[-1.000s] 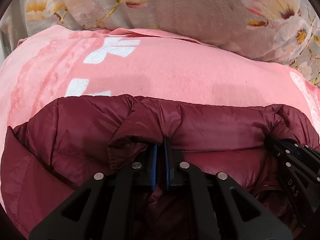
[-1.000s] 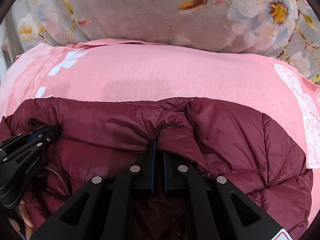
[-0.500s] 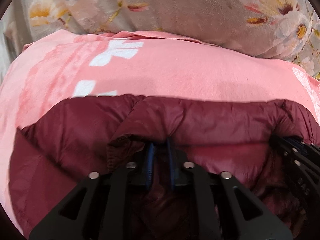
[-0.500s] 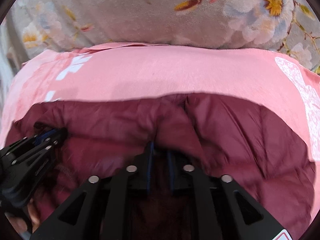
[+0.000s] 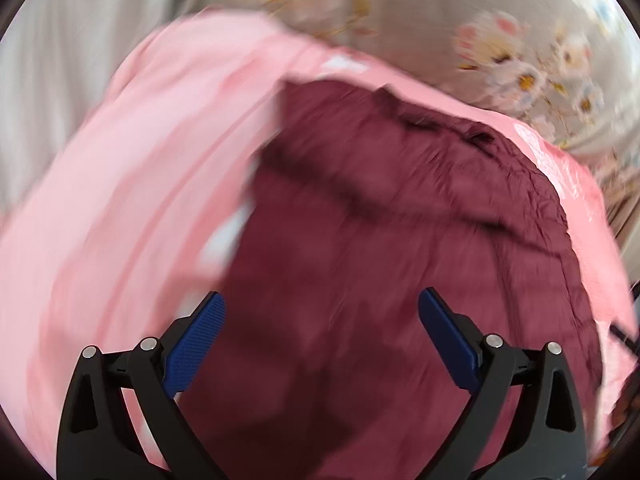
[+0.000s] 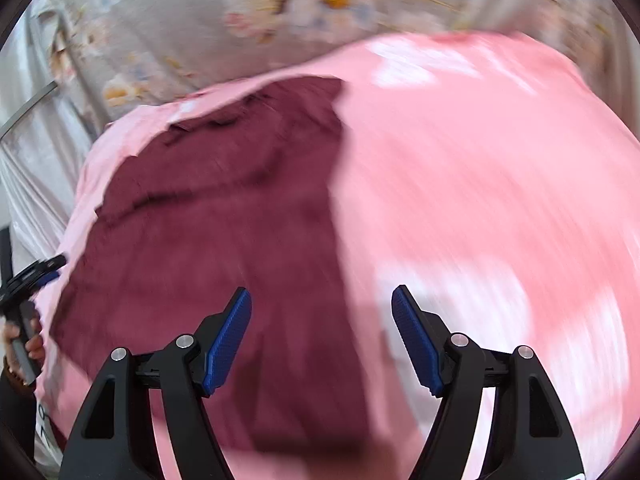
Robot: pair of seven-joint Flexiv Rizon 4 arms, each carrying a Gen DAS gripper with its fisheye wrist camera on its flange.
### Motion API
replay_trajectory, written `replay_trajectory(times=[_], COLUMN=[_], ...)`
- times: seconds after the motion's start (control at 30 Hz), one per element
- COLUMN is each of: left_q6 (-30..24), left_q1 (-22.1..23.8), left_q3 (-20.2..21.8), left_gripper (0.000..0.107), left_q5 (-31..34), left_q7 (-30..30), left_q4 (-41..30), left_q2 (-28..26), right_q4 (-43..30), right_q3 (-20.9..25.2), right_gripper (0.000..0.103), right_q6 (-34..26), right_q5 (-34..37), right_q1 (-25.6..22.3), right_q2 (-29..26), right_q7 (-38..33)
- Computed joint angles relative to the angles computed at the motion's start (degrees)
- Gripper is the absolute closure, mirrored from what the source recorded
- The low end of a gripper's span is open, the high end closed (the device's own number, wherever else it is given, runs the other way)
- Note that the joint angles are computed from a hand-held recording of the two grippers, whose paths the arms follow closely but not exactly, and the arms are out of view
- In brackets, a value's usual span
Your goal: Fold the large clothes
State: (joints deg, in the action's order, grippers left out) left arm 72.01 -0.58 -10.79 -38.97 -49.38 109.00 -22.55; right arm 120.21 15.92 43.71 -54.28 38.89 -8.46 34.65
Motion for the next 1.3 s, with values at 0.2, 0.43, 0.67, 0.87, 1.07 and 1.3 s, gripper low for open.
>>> replay_trajectory(times=[0.2, 0.43, 0.67, 0.87, 1.07, 1.3], left_q6=[-0.58, 1.18, -4.55, -5.3, -10.3, -16.63], left_q1=[2.97, -0.34, -2.03, -3.19, -4.36, -5.07], left_q3=[0.73, 1.51, 3.77, 4.99, 9.24, 15.61], left_gripper=[0.012, 0.016, 0.089, 0.1, 0.103, 0.104], left_q5=[-12.03, -26.64, -27.09, -31.77, -34.52, -36.15], left_q7=[5.6, 10.1, 8.67, 12.89, 16.98, 18.98], left_q4=[10.85, 12.92, 12.65, 15.07, 19.43, 25.78], left_q2=[7.0, 6.7, 7.61, 12.15, 20.31, 34.9], right_q4=[5.16, 6.27, 5.17, 4.11, 0.26, -7.06], right_q3=[2.58, 0.44, 0.14, 2.4, 5.51, 9.81], right_gripper=[0.032, 0.032, 0.094, 0.101, 0.101, 0.101], right_q6=[0.36, 3.46, 3.42, -4.29, -14.46, -33.57], right_q5=[-4.89, -15.99, -16.2, -15.12, -12.46, -16.34], right_q1=[3.28, 2.18, 2.06, 4.84, 9.09, 18.35], right_q2=[1.79, -0.21, -1.17, 1.0, 2.46, 3.19], right_q7=[18.66, 33.76, 34.56, 32.97, 26.78, 18.26])
